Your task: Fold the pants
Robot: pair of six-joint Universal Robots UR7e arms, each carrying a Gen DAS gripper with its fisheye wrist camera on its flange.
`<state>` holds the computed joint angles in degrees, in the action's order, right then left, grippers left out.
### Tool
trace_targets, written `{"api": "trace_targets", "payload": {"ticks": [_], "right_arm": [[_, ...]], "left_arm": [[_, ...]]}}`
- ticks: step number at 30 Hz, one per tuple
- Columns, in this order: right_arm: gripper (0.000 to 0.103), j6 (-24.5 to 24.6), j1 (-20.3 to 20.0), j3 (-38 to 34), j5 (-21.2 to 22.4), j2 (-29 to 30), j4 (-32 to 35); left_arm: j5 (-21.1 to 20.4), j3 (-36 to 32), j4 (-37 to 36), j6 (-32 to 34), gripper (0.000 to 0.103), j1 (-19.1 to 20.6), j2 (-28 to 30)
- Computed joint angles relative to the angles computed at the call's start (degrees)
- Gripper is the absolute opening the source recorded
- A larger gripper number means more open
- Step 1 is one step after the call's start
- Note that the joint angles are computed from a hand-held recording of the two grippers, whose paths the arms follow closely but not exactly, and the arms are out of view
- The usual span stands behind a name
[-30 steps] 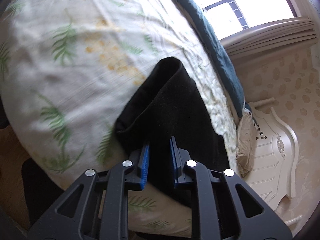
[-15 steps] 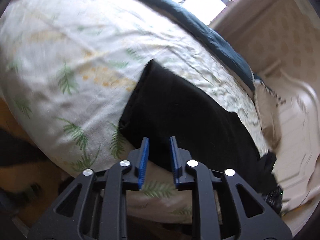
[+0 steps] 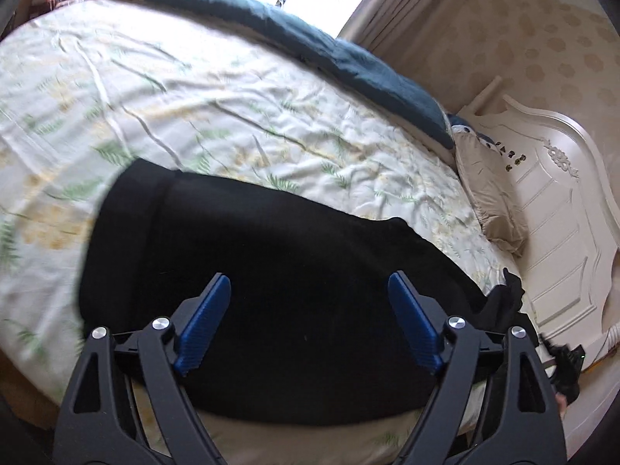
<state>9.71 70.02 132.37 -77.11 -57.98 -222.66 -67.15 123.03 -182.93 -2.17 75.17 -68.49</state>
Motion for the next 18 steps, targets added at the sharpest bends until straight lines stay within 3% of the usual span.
{"api": "trace_targets", "payload": {"ticks": [3,4,5,8,9,11,14,18], "right_arm": [[0.041,3.4,-3.1,-2.8,-1.0,-5.7,2.4],[0.041,2.6,-2.5,-4.6,-4.1,-7.0,4.8],[0.041,2.2,-1.5,-6.6,-7.2,-8.0,8.2],[0.042,-0.9,0.3,-13.5,-8.5,-9.1,20.5],[0.055,-2.5,2.3,-17.5,-11.2,-8.3,26.1],[0.060,-4.9,3.7,-23.1,-14.0,-6.4,32.9],[0.061,-6.2,7.5,-36.4,-24.9,-0.1,45.9],[0.061,-6.0,10.9,-52.3,-43.4,9.5,61.8]], "left_arm": [[2.0,-1.7,1.7,-1.7,0.084,0.5,2.4],[2.0,-1.5,1.0,-1.3,0.084,0.6,2.6],[2.1,-1.2,0.0,-0.6,0.085,0.7,2.9],[2.7,-0.8,-0.6,1.2,0.088,0.6,3.1],[2.8,-0.7,-0.9,1.2,0.089,0.7,3.3],[3.0,-0.6,-1.4,1.0,0.090,0.7,3.6],[4.4,-0.7,-2.1,0.8,0.092,0.3,4.4],[5.9,-1.2,-2.2,1.1,0.096,-0.2,5.4]]}}
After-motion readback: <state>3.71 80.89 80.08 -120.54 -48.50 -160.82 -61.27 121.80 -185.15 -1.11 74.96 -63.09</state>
